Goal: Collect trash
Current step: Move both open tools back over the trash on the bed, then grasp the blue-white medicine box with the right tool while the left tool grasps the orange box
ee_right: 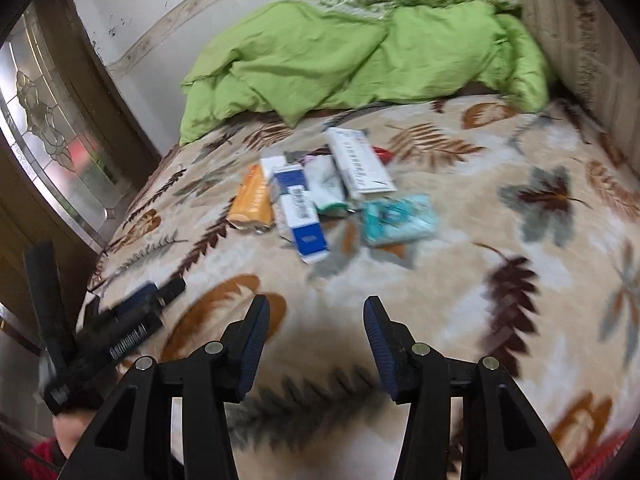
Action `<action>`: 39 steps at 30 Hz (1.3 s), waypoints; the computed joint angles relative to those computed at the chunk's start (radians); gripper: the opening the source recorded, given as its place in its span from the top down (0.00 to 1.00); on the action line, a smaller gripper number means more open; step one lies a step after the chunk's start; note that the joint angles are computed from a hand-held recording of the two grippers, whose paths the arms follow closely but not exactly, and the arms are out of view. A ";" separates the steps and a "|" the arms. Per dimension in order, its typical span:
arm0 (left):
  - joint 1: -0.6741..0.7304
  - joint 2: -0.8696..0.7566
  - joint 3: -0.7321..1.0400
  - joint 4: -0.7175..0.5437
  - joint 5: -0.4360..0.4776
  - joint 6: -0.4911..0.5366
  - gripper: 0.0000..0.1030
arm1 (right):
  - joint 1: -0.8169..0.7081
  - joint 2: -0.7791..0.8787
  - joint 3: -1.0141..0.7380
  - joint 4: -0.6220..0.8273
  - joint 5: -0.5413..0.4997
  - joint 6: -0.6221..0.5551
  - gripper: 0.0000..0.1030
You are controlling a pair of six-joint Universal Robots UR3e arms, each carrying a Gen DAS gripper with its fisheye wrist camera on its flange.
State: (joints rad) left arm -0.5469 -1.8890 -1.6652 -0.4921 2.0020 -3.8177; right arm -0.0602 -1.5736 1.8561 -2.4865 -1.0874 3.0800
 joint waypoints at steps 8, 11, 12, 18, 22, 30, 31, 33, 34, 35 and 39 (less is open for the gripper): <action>0.014 -0.024 0.004 0.019 -0.016 0.015 0.46 | 0.127 0.398 -0.404 0.011 -0.041 0.072 0.47; 0.014 -0.028 0.006 0.026 -0.020 0.018 0.46 | 0.147 0.513 -0.550 0.060 -0.042 0.077 0.47; 0.016 -0.029 0.007 0.027 -0.025 0.020 0.46 | 0.152 0.544 -0.591 0.075 -0.044 0.071 0.47; 0.032 -0.033 0.003 0.045 -0.057 0.013 0.46 | 0.179 0.696 -0.783 0.131 -0.106 0.043 0.45; 0.039 -0.035 0.000 0.052 -0.068 0.021 0.46 | 0.181 0.772 -0.877 0.158 -0.090 0.056 0.45; 0.048 -0.032 -0.007 0.051 -0.077 0.016 0.46 | 0.172 0.726 -0.760 0.054 -0.048 0.120 0.62; 0.049 -0.031 -0.008 0.051 -0.080 0.018 0.46 | 0.160 0.678 -0.686 0.015 -0.040 0.142 0.63; 0.043 -0.037 0.001 0.049 -0.081 0.025 0.46 | 0.143 0.598 -0.568 -0.036 -0.025 0.157 0.65; 0.039 -0.042 0.008 0.047 -0.083 0.032 0.45 | 0.136 0.533 -0.482 -0.067 -0.036 0.168 0.66; 0.037 -0.047 0.015 0.049 -0.095 0.040 0.44 | 0.129 0.483 -0.413 -0.097 -0.039 0.173 0.66; 0.045 -0.064 0.052 0.047 -0.138 0.055 0.39 | 0.104 0.290 -0.147 -0.210 -0.041 0.160 0.66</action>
